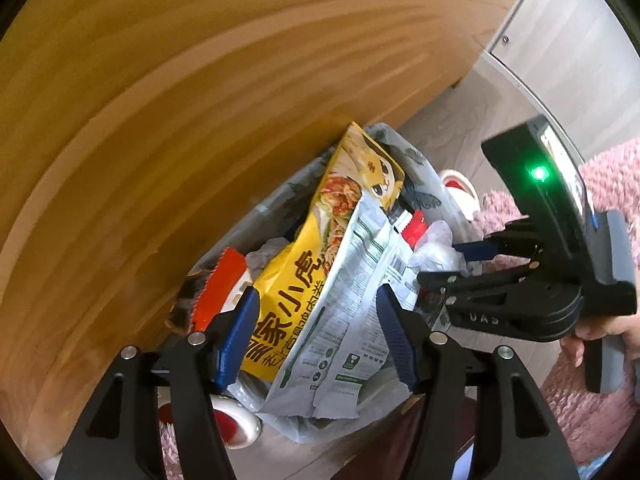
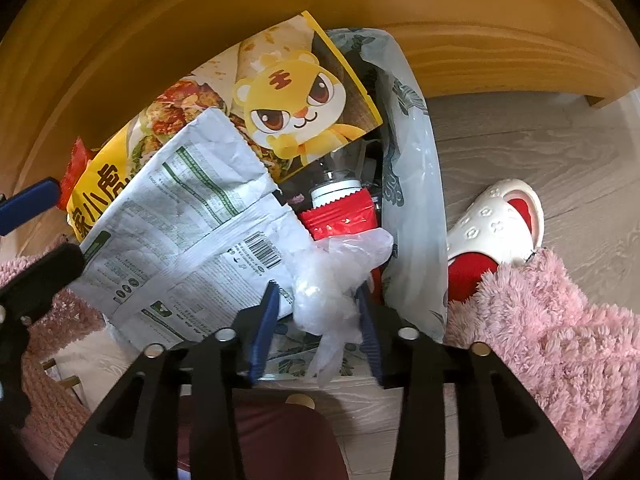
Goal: Collect trash
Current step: 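Open both tools to drop the leaflet and tissue into the bin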
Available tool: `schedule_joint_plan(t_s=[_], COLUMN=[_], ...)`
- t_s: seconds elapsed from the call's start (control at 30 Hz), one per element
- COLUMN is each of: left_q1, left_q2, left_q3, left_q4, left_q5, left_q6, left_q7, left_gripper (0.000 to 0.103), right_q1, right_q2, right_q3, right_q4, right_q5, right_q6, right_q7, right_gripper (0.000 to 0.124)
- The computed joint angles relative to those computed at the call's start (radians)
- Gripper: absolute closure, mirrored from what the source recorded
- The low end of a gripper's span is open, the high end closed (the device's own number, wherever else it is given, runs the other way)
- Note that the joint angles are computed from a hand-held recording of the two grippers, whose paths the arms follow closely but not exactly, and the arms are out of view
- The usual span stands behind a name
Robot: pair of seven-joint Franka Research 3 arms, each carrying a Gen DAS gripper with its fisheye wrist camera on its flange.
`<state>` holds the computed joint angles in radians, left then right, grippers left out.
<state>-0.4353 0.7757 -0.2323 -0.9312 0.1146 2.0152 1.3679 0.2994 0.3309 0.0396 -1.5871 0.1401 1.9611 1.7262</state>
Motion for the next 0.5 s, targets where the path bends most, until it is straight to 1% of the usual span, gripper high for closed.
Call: schedule_joint_plan(t_s=[0.07, 0.27, 0.37, 0.47, 0.5], left_q1=[0.003, 0.019, 0.025, 0.032, 0.035], left_q2=[-0.015, -0.059, -0.074, -0.098, -0.109], left_q3=[0.003, 0.001, -0.002, -0.004, -0.005], left_q4=[-0.021, -0.082, -0.108, -0.147, -0.163], left_q5=[0.000, -0.003, -0.004, -0.004, -0.005], left_q6=[0.011, 0.038, 0.057, 0.080, 0.086], left_q7=[-0.013, -0.044, -0.061, -0.077, -0.082], left_gripper=[0.043, 0.041, 0.036, 0.036, 0.033], right_q1=[0.001, 0.009, 0.008, 0.009, 0.009], right_q2=[-0.001, -0.016, -0.028, -0.036, -0.040], right_q3=[-0.001, 0.000, 0.001, 0.002, 0.002], right_q4=[0.000, -0.006, -0.018, -0.028, -0.029], right_q5=[-0.005, -0.017, -0.018, -0.023, -0.024], right_q6=[0.004, 0.015, 0.027, 0.041, 0.044], right_q7=[-0.002, 0.008, 0.004, 0.000, -0.001], right_gripper=[0.078, 0.067, 0.064, 0.060, 0.059])
